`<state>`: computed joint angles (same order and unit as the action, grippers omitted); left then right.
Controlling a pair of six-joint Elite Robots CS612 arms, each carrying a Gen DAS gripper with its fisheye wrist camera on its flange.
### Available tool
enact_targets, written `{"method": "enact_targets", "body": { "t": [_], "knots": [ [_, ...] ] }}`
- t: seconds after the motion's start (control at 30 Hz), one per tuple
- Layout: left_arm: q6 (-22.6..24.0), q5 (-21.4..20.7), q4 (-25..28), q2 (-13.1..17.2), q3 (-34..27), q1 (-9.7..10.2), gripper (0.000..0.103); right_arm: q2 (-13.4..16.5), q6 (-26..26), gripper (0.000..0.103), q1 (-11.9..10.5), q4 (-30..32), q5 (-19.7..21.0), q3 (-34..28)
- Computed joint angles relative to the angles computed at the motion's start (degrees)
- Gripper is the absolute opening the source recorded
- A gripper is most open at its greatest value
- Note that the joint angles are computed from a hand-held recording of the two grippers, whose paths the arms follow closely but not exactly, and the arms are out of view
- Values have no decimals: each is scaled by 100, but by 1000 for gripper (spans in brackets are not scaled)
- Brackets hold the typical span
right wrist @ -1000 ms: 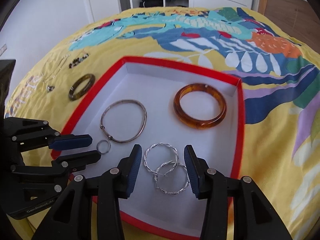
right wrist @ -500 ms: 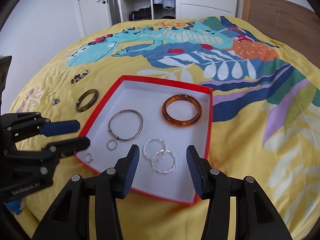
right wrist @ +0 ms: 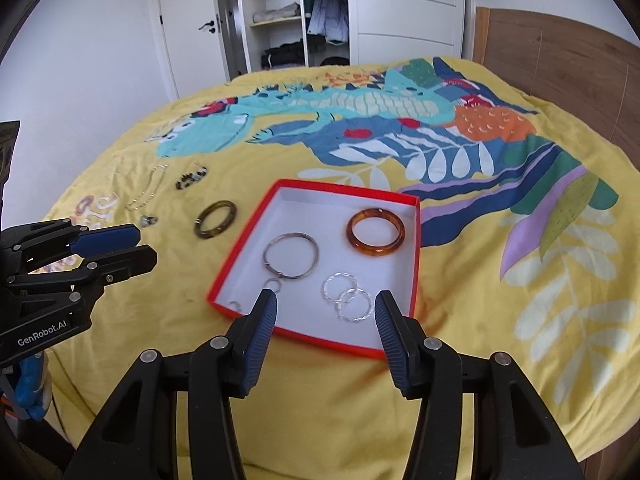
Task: Organize jewelry
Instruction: 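Lift both tools from the box and move toward the watch and brown bangle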
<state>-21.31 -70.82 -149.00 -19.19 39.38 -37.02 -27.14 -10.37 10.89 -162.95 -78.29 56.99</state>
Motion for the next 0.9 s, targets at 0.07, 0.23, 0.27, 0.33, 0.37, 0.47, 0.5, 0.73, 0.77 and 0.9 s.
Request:
{"method": "enact_targets", "body": {
  "t": [0.07,0.23,0.27,0.33,0.37,0.47,0.5,0.73,0.77,0.9],
  "knots": [
    [-21,161,-169,-195,337,-42,29,-115,9,52,12,-165,29,196],
    [-91,469,-502,-576,1004,-134,29,-380,40,53,35,-508,94,657],
    [-119,520,-561,-648,1130,-150,29,-441,48,53,40,-590,105,761],
    [-168,612,-679,-781,1375,-179,29,-533,48,53,48,-708,124,915],
    [-186,644,-718,-830,1461,-190,29,-576,48,53,53,-763,129,989],
    [-274,793,-869,-1012,1801,-238,29,-695,58,54,74,-925,137,1195],
    [-297,837,-909,-1060,1889,-250,29,-730,57,54,81,-975,144,1255],
    [-519,1083,-1154,-1360,2468,-287,29,-883,24,56,133,-1167,164,1498],
    [-553,1091,-1175,-1385,2518,-282,29,-896,21,56,144,-1178,161,1515],
    [-760,1078,-1191,-1504,2759,-228,29,-929,-7,57,196,-1177,160,1548]
  ]
}}
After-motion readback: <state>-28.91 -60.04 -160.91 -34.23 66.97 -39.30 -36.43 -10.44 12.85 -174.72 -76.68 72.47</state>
